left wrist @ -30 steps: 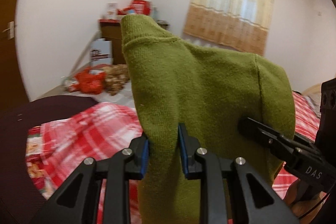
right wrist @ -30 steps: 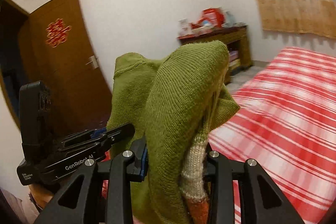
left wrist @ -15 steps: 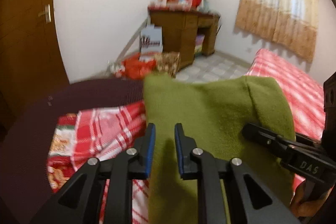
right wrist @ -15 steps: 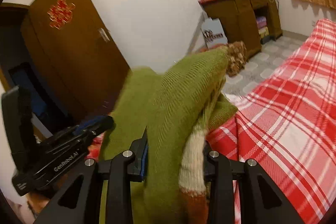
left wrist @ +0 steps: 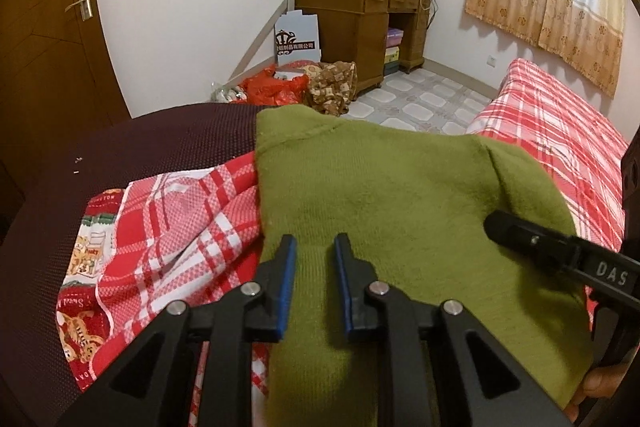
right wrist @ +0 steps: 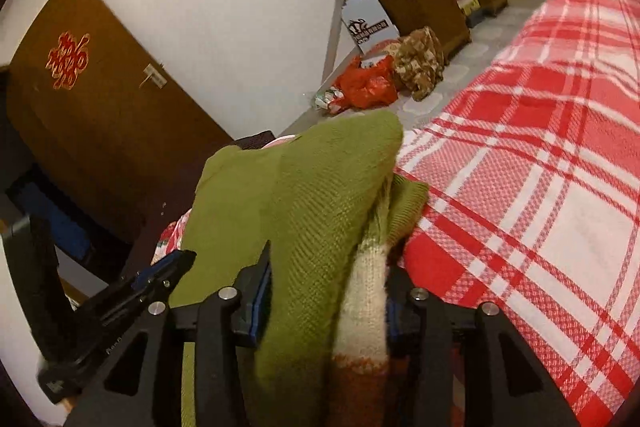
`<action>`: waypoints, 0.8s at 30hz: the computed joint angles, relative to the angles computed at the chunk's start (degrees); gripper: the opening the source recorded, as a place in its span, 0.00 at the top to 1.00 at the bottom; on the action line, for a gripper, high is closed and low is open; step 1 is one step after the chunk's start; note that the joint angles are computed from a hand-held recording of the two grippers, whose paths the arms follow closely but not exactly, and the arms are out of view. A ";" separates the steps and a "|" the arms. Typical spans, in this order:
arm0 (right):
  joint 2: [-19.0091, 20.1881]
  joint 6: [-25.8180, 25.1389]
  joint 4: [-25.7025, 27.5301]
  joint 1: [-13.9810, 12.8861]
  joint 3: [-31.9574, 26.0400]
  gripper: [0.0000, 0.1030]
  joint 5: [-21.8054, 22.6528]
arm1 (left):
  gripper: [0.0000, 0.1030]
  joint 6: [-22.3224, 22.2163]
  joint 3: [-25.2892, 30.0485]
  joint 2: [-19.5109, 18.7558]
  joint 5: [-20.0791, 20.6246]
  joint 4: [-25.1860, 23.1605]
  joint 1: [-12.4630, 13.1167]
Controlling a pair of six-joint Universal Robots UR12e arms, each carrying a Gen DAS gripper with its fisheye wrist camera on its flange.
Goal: Fold small clothes
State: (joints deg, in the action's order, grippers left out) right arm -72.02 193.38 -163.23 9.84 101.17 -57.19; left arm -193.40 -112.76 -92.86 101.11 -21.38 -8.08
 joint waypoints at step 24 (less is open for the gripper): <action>-2.69 -13.24 3.95 6.30 -0.57 0.77 -19.69 | 0.78 -0.73 0.64 -0.52 -1.29 -1.26 0.80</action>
